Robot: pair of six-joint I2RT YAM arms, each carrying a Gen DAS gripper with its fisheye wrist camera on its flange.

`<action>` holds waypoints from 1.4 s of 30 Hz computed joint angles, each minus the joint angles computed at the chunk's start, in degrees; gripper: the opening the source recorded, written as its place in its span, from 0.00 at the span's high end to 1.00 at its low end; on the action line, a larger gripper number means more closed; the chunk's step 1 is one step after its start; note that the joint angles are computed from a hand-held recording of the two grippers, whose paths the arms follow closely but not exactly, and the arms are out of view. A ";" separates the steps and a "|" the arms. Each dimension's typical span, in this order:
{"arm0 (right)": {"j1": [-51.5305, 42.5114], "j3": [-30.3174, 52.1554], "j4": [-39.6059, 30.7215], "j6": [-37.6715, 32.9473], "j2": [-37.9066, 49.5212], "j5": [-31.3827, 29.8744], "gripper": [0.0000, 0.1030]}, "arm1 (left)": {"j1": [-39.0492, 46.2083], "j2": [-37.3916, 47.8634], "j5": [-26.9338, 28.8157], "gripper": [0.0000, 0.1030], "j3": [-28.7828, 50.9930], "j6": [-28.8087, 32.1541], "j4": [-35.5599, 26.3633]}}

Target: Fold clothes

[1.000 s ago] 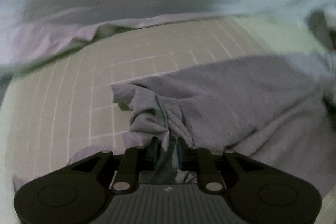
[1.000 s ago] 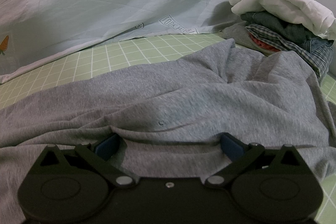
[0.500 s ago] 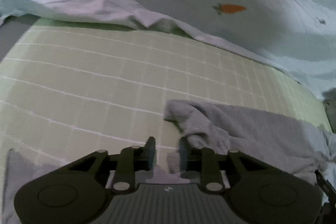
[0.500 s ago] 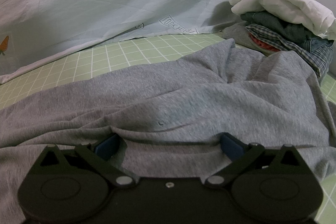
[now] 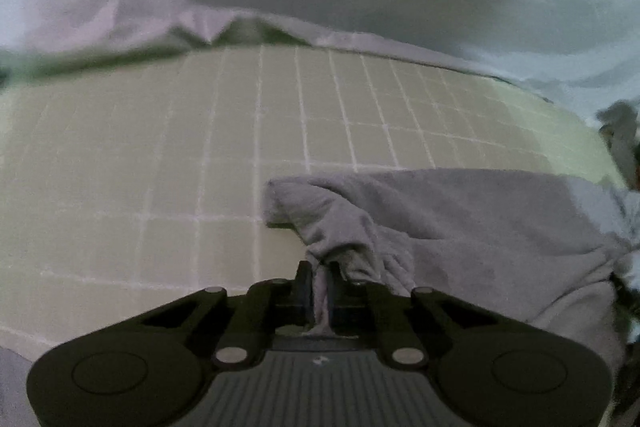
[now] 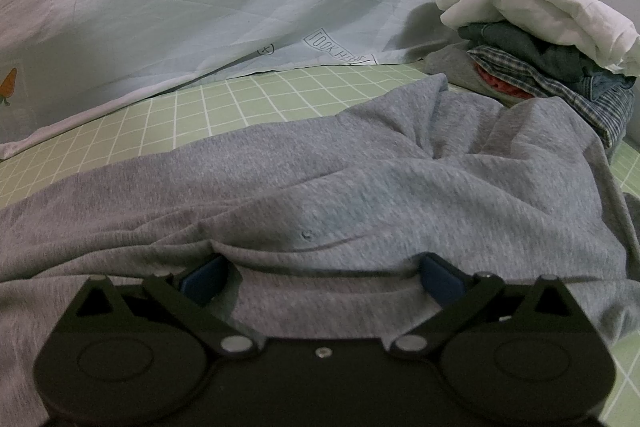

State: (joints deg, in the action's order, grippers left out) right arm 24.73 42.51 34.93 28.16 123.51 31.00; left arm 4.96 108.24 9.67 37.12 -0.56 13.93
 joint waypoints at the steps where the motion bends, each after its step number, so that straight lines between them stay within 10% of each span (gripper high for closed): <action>1: 0.00 0.00 0.00 0.00 0.00 0.00 0.00 | 0.41 -1.83 -1.22 0.93 -0.55 0.85 -0.01; 12: 0.16 0.08 -0.20 0.23 0.01 0.21 0.00 | 7.78 -9.28 -23.66 0.93 3.90 6.93 8.58; 16: 0.18 0.10 -0.21 0.27 0.03 0.25 0.00 | 8.39 -7.83 -27.66 0.57 4.74 4.52 8.55; 22: 0.14 0.14 -0.20 0.22 0.06 0.23 0.00 | 11.21 -11.17 -22.94 0.30 -0.94 -1.03 -1.24; 35: 1.13 0.12 -2.17 1.49 -0.59 1.55 0.00 | 43.52 -28.93 -4.54 0.29 -18.08 5.20 -18.47; 42: 8.38 1.07 -14.28 13.77 -3.89 6.29 0.00 | 51.79 -31.17 3.95 0.29 -18.23 7.85 -18.78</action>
